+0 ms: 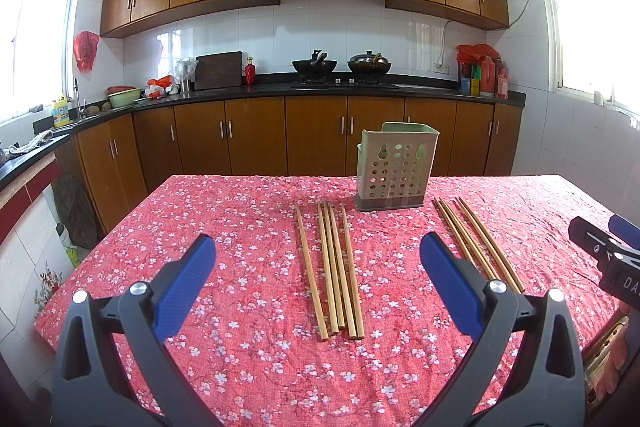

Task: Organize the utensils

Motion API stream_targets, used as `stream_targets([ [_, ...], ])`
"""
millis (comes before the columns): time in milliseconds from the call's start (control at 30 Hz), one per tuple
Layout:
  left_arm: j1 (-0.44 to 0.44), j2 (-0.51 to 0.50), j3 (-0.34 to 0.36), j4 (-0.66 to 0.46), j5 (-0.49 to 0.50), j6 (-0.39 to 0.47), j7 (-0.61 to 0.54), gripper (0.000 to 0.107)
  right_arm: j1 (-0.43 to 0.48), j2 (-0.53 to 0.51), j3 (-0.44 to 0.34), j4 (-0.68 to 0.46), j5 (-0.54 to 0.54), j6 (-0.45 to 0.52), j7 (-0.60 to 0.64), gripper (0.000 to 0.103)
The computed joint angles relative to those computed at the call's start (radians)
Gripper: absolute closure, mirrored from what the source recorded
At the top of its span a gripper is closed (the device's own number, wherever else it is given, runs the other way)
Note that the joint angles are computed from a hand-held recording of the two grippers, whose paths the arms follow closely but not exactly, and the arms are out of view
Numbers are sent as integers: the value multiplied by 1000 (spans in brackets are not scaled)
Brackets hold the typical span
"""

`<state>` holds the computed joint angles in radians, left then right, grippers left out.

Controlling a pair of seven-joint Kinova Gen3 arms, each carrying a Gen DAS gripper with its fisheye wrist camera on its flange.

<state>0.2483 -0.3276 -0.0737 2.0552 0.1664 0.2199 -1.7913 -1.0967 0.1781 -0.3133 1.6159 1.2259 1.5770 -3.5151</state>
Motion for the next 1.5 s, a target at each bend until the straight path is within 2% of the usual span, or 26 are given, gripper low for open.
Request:
stream_targets([
  [933,-2,3,-1,-6,1,12,7,8,-3,1,0,1,-12,1,-5,2],
  [1100,-30,51,-16,-35,11,53,7,8,53,-27,11,32,-73,-86,-33,2],
  [1200,-102,77,39,-71,-8,127,56,8,111,-41,21,34,-156,-134,-16,2],
  [1300,-98,123,-2,-107,45,180,16,8,180,-61,35,38,-232,-215,35,2],
  [1333,-96,140,-21,-121,71,200,-8,8,205,-67,42,41,-258,-244,51,5],
  [1367,-109,153,-21,-136,83,218,-16,8,230,-76,49,46,-279,-275,66,15],
  [1400,-126,169,-16,-151,93,235,-19,8,252,-83,53,51,-296,-304,79,20],
  [1467,-154,200,-12,-183,121,270,-30,8,304,-90,66,49,-343,-367,123,36],
  [1500,-168,216,-5,-196,131,280,-31,8,333,-90,76,46,-373,-406,156,41],
])
